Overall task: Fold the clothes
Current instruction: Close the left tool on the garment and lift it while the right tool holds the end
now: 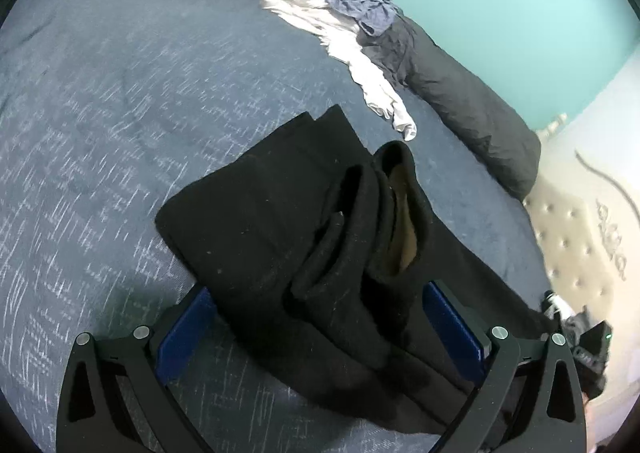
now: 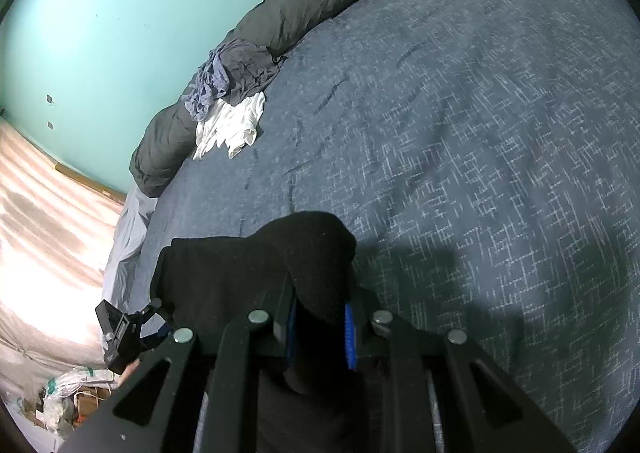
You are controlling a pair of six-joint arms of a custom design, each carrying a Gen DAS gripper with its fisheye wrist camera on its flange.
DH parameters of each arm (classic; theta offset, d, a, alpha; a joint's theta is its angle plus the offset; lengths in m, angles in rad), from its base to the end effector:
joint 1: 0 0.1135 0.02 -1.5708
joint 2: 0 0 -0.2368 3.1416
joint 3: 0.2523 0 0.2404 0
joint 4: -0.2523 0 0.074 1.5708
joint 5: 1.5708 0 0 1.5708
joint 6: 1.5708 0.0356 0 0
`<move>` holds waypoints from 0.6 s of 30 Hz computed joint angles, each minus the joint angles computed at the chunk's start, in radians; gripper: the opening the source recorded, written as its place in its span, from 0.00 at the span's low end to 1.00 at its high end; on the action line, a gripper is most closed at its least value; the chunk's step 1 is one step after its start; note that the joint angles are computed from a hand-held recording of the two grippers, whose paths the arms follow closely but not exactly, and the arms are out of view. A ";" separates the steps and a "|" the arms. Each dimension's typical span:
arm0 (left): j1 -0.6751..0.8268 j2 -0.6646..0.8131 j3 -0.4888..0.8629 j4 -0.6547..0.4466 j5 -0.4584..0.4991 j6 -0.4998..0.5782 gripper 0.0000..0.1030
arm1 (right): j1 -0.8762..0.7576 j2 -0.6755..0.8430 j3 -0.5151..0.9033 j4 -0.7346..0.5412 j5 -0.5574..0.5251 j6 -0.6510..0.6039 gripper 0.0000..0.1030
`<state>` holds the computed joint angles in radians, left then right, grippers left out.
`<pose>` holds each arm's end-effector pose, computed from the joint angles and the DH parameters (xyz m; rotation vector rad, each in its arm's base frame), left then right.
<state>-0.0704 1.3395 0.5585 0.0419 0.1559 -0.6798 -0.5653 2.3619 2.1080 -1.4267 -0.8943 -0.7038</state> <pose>0.2530 -0.0234 0.1492 -0.6314 2.2795 -0.5543 0.3680 -0.2006 0.1839 -0.1070 2.4938 1.0449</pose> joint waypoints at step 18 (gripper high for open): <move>-0.006 0.043 0.142 -0.069 0.001 0.099 0.36 | -0.017 -0.203 -0.158 -0.011 -0.067 -0.072 0.17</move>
